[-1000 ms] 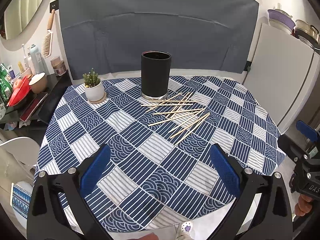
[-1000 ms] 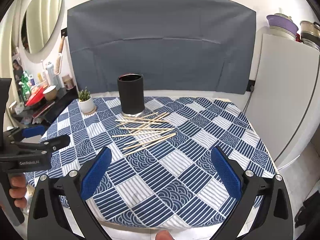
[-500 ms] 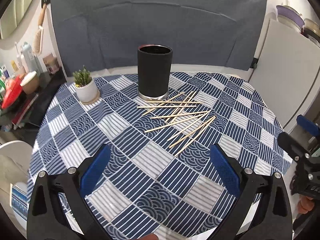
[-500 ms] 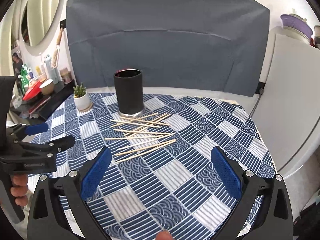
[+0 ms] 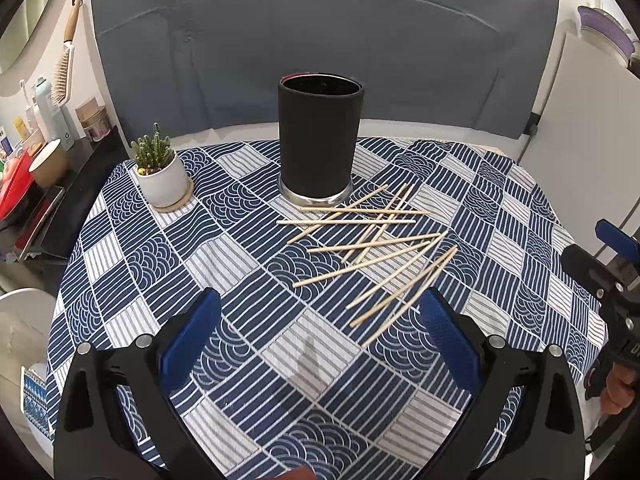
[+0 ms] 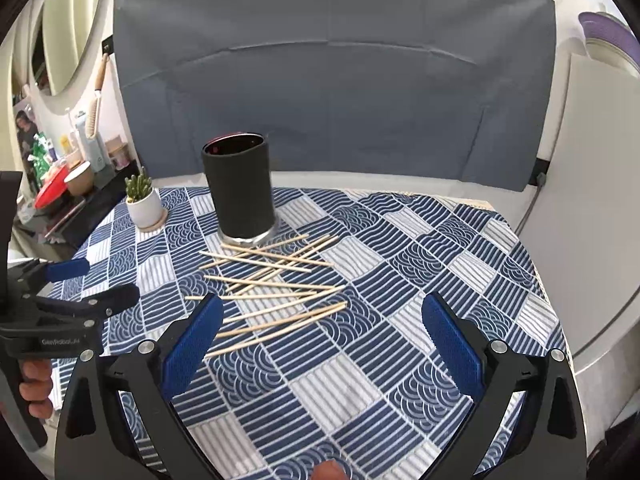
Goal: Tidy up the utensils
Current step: 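Lower both tools toward the wooden sticks beside the black cup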
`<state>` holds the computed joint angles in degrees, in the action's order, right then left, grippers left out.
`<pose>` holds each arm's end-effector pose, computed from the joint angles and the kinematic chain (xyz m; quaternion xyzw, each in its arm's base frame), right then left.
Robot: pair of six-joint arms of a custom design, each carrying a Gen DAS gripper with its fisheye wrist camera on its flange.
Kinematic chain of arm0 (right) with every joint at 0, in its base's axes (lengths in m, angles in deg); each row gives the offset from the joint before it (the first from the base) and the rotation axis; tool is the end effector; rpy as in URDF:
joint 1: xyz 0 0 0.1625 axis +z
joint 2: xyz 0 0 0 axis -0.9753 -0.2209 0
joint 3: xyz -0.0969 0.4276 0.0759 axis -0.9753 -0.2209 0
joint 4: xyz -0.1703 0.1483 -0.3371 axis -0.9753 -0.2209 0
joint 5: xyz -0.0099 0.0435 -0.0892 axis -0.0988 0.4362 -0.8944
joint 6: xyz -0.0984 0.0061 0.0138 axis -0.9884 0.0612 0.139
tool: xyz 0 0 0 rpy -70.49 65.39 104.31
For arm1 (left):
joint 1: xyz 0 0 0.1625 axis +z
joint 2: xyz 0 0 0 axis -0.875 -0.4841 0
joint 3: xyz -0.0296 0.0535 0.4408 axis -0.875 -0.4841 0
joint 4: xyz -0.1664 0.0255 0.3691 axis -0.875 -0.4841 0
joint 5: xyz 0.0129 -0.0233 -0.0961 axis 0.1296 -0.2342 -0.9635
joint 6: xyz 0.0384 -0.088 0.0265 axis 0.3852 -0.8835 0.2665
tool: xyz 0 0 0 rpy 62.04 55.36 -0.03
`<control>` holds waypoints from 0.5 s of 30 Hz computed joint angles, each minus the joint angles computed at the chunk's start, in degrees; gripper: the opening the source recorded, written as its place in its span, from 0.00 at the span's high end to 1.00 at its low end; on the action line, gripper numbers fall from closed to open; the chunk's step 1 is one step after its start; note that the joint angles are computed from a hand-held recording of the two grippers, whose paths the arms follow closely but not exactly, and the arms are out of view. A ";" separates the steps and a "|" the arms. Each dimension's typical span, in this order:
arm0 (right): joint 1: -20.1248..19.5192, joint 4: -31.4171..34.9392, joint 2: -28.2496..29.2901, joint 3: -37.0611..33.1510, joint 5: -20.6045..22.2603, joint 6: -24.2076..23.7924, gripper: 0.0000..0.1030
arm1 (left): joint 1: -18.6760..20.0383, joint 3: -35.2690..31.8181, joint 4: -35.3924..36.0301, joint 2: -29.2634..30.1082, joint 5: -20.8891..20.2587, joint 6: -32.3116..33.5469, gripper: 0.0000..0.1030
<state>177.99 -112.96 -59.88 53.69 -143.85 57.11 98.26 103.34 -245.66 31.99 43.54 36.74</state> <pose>0.1663 -0.4721 0.3013 0.1646 -0.8376 0.3907 0.3446 -0.3334 -0.5145 0.1121 0.2148 0.8846 -0.2841 0.3011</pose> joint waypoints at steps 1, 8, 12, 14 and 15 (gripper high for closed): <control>-0.25 0.03 0.36 -0.48 0.08 -0.22 0.07 | 0.25 -0.26 0.03 0.22 -0.32 -0.07 0.06; -1.60 1.47 3.24 -3.79 -1.49 0.07 0.07 | 1.53 -3.27 1.07 2.79 0.20 4.14 0.06; -1.84 2.76 5.21 -5.92 -3.67 1.44 0.07 | 3.20 -6.24 0.72 4.43 -2.45 8.74 0.06; -1.99 3.64 6.09 -6.91 -4.69 2.49 0.07 | 4.56 -8.36 0.91 5.48 -4.35 11.84 0.06; -2.04 3.85 6.53 -7.32 -5.26 2.84 0.07 | 5.10 -9.39 1.34 6.03 -5.05 12.83 0.06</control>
